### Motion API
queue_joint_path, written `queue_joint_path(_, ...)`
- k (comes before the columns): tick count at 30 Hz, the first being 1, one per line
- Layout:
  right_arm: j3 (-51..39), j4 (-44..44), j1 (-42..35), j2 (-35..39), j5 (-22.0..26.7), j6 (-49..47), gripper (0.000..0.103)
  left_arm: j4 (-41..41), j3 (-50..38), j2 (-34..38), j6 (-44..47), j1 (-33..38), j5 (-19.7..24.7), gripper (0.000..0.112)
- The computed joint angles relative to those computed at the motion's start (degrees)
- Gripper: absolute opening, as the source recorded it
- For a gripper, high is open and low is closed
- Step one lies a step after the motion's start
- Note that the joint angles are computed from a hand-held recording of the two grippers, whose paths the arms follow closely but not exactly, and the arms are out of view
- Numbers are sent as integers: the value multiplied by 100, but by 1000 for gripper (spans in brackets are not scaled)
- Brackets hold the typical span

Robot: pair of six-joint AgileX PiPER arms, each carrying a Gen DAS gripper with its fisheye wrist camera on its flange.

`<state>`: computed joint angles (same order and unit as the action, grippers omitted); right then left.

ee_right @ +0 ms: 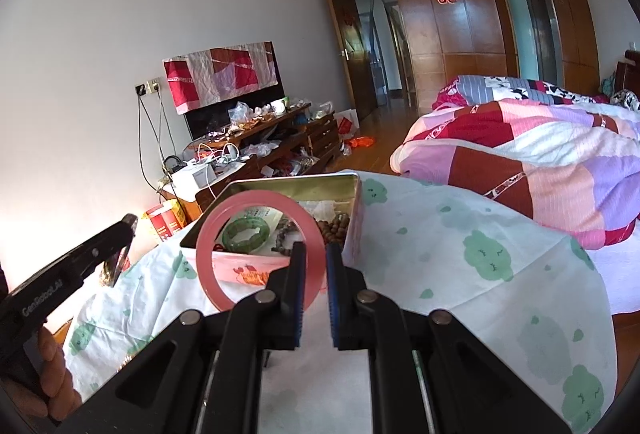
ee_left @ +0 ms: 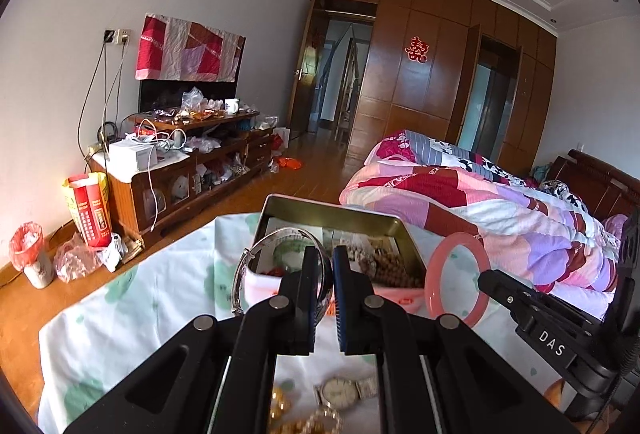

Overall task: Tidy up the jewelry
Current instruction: 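Carry the silver and pink bangles into the pink tin and open both tools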

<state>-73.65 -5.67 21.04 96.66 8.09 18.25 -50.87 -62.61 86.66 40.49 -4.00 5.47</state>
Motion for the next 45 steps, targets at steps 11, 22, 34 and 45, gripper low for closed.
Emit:
queue_joint_path(11,-892,-183,18,529,285,121,12,1975,-928,743,-1640,-159,71,7)
queue_joint_path(22,-2549,-201,-69,1594,867,369,12,5103,-2152,1632,-4548,-199,459,7)
queue_joint_path(34,-5018,-593,-42,3151,2484,1409,12,5929,-4061,2985,-5310,-301,1656,7)
queue_joint_path(45,-6403,-940,189,3954,3795,1175,12,4993,-5489,3867,-4532,-222,3116,7)
